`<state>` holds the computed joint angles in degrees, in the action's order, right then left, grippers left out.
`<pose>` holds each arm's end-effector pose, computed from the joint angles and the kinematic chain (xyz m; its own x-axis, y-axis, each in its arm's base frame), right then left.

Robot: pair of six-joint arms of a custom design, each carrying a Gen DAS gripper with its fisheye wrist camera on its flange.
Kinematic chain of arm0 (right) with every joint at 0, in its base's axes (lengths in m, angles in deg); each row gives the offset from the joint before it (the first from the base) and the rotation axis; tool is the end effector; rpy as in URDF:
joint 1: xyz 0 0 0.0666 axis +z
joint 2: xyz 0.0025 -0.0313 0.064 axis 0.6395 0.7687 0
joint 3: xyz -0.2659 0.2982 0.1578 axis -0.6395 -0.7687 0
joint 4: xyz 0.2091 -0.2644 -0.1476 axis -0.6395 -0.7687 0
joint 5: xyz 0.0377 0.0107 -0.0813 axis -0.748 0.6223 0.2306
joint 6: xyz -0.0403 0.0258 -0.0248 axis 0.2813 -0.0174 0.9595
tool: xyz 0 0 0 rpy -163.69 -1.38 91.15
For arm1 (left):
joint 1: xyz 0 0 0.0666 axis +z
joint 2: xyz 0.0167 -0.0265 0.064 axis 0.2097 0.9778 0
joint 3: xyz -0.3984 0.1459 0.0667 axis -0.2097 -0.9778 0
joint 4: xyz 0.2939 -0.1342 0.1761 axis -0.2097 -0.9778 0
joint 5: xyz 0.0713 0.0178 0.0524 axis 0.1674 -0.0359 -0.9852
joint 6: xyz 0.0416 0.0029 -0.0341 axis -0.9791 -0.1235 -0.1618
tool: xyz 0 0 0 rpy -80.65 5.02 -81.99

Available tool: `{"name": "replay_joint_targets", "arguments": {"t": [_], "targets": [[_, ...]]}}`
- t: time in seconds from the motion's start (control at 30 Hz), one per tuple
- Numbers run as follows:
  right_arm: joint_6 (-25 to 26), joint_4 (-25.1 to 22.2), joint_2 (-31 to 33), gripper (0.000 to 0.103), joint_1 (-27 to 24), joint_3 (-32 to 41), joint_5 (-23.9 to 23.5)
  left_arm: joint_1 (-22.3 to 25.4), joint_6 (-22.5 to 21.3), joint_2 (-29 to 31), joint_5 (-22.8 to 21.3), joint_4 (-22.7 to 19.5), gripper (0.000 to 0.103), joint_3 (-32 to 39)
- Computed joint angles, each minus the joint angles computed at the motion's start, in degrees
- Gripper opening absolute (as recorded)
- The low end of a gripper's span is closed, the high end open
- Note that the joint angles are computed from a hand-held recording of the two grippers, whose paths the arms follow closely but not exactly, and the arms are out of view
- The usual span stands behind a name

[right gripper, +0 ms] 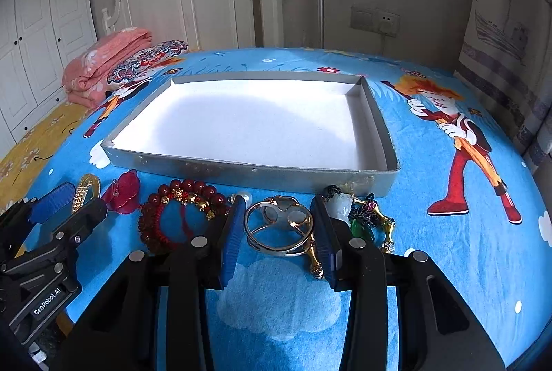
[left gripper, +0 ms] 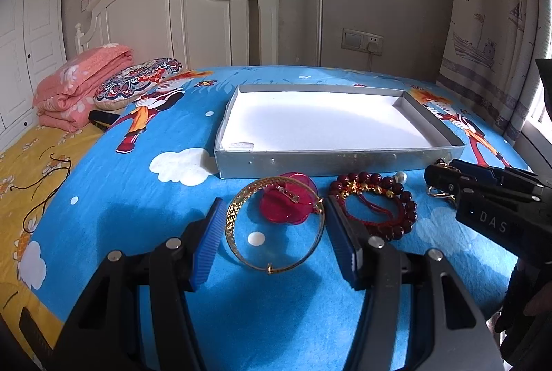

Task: Organize jewelry
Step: 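Grasp and lift the gold bangle with the left tool while the right tool grasps the silver rings, then carry the bangle into the tray and open the left tool while the right tool drops the rings there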

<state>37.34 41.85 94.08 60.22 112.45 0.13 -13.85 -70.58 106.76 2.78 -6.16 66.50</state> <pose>0.6080 0.2199 0.4027 -0.6750 -0.0210 -0.7375 -0.0831 0.9954 0.0477 0.5870 -0.2753 0.3796 -0.5677 0.0709 -0.8202 0.1110 0.9938 0.0090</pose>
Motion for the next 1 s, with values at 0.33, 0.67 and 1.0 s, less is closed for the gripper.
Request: {"name": "replay_joint_targets", "arguments": {"t": [0.33,0.67,1.0], "targets": [[-0.5,4.0,-3.2,0.038,-0.2,-5.1,0.1,-1.0,1.8,0.6,-4.1,-0.6,0.056,1.2],[0.1,4.8,-3.3,0.038,-0.4,-4.7,0.5,-1.3,0.9,1.5,-4.4,-0.5,0.056,4.0],[1.8,4.5,-1.7,0.038,-0.9,-0.3,1.4,-0.8,-1.0,3.8,-4.9,-1.8,0.056,10.0]]}}
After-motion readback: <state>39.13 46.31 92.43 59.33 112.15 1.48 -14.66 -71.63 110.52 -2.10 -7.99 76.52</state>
